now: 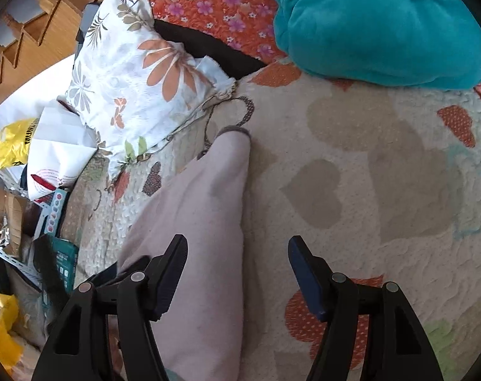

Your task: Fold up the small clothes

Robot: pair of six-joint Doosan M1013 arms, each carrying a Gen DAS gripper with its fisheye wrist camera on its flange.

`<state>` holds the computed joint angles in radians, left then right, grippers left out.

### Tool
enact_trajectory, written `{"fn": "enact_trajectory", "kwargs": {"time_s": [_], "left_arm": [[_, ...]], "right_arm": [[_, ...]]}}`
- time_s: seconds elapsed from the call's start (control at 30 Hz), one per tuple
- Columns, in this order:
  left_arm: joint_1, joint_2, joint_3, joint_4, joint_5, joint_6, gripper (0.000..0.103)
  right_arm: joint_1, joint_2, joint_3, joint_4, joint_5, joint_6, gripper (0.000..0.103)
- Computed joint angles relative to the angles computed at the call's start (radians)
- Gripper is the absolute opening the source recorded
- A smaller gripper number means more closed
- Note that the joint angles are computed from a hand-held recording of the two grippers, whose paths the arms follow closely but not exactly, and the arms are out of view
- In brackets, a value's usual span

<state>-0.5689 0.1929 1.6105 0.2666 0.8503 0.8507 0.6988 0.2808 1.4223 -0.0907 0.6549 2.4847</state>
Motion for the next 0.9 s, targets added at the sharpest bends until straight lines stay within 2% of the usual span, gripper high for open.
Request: {"fn": "enact_trajectory", "kwargs": {"time_s": [0.13, 0.23, 0.3, 0.4, 0.5, 0.6, 0.67, 0.73, 0.8, 0.87, 0.9], "left_arm": [[0.018, -0.015, 0.003, -0.045, -0.011, -0.063, 0.085], [0.007, -0.047, 0.019, -0.011, -0.055, -0.140, 0.085], [-0.011, -0.042, 0.008, 0.002, -0.056, -0.117, 0.085], [-0.047, 0.006, -0.039, 0.077, 0.017, -0.073, 0.085], [-0.053, 0.069, -0.091, 0.096, 0.119, 0.005, 0.087], [-0.040, 0.072, -0.108, 0.052, 0.126, 0.026, 0.086], [-0.019, 0.062, -0.116, -0.004, 0.082, 0.083, 0.086], [-0.006, 0.066, -0.130, 0.029, 0.071, 0.062, 0.086], [0.012, 0.089, -0.155, 0.030, 0.102, 0.061, 0.086], [0.044, 0.146, -0.207, -0.029, 0.204, 0.125, 0.085], [0.056, 0.155, -0.213, -0.038, 0.208, 0.122, 0.085]], "right_arm": [[-0.005, -0.018, 0.015, -0.002, -0.015, 0.010, 0.071], [-0.011, -0.035, 0.030, -0.004, -0.046, 0.021, 0.072], [-0.015, -0.043, 0.038, -0.017, -0.059, 0.050, 0.074], [-0.018, -0.047, 0.044, -0.017, -0.064, 0.067, 0.074], [-0.020, -0.049, 0.047, 0.008, -0.064, 0.051, 0.074], [-0.022, -0.051, 0.051, 0.037, -0.065, 0.029, 0.075], [-0.026, -0.052, 0.053, 0.062, -0.072, 0.010, 0.076], [-0.029, -0.051, 0.054, 0.069, -0.074, 0.009, 0.077], [-0.033, -0.050, 0.056, 0.079, -0.075, 0.011, 0.077], [-0.039, -0.048, 0.058, 0.119, -0.077, -0.014, 0.078], [-0.043, -0.045, 0.058, 0.150, -0.074, -0.037, 0.078]]}}
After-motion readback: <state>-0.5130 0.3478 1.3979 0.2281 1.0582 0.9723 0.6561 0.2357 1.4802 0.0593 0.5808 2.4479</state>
